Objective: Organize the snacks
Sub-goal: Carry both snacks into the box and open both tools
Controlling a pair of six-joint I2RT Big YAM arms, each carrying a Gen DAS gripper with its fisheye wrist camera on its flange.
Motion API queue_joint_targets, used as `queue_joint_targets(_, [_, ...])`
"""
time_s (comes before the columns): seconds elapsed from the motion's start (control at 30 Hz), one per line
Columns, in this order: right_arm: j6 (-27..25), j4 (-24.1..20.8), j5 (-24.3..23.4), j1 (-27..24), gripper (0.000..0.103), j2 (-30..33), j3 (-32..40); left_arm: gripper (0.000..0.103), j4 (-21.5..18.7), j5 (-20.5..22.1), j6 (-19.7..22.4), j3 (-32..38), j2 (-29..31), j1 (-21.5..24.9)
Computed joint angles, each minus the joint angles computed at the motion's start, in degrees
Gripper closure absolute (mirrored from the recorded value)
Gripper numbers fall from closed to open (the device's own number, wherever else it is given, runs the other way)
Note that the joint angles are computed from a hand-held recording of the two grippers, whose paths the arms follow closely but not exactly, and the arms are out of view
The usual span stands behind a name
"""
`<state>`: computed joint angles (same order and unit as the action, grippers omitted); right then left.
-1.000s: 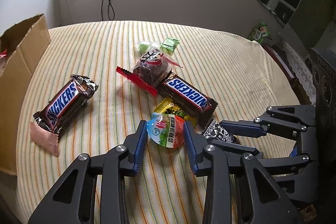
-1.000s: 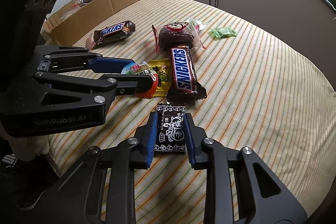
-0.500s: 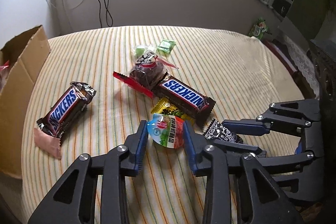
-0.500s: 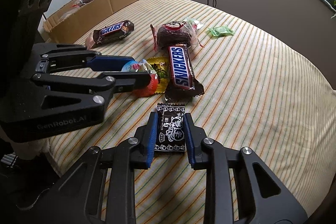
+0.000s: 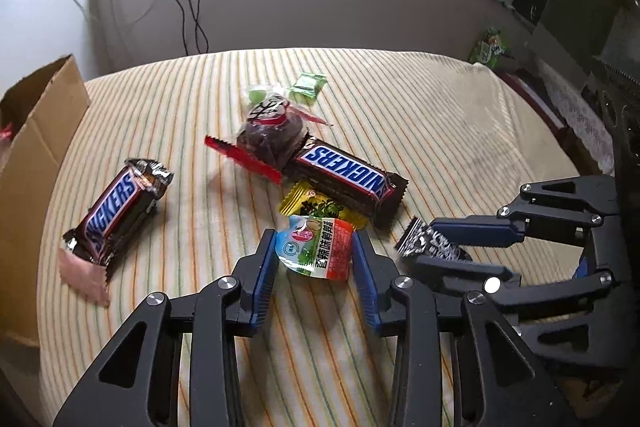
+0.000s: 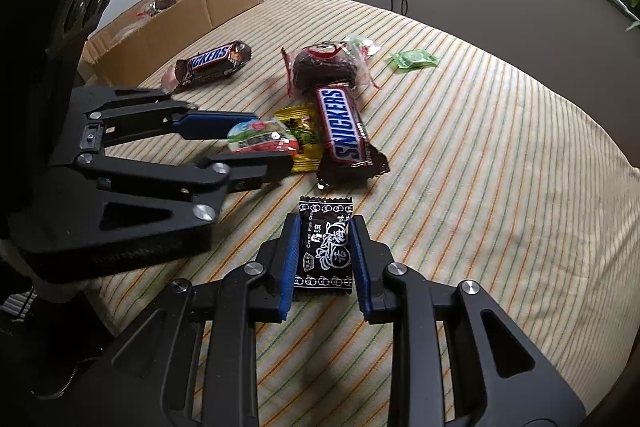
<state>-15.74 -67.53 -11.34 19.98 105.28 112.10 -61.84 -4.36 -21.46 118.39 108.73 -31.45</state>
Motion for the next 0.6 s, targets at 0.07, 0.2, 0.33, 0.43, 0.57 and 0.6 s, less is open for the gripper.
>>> queue_joint_targets(0.07, [0.52, 0.29, -0.02, -0.2, 0.077, -0.21, -0.07, 0.067, 0.43, 0.11, -0.71, -0.9, -0.65, 0.18])
queue_joint_targets(0.2, [1.22, 0.77, -0.19, -0.41, 0.077, -0.72, 0.09, 0.067, 2.31, 0.48, -1.82, -3.34, -2.88, 0.61])
queue_joint_targets(0.33, [1.31, 1.05, -0.58, -0.04, 0.077, -0.78, 1.5, 0.067, 3.89, 0.45, -2.18, -5.24, -5.08, 1.34])
queue_joint_targets(0.43, [1.26, 0.92, -0.75, 0.45, 0.077, -0.1, 3.43, 0.067, 5.2, -0.13, -2.65, -6.93, -6.95, 2.0])
queue_joint_targets(0.57, [1.03, 0.41, -1.11, 1.61, 0.078, 2.03, 8.04, 0.067, 6.65, -1.11, -3.38, -8.92, -9.46, 3.47])
queue_joint_targets(0.6, [0.96, 0.32, -1.22, 1.87, 0.077, 2.46, 9.0, 0.067, 6.8, -1.5, -3.58, -9.27, -9.87, 3.6])
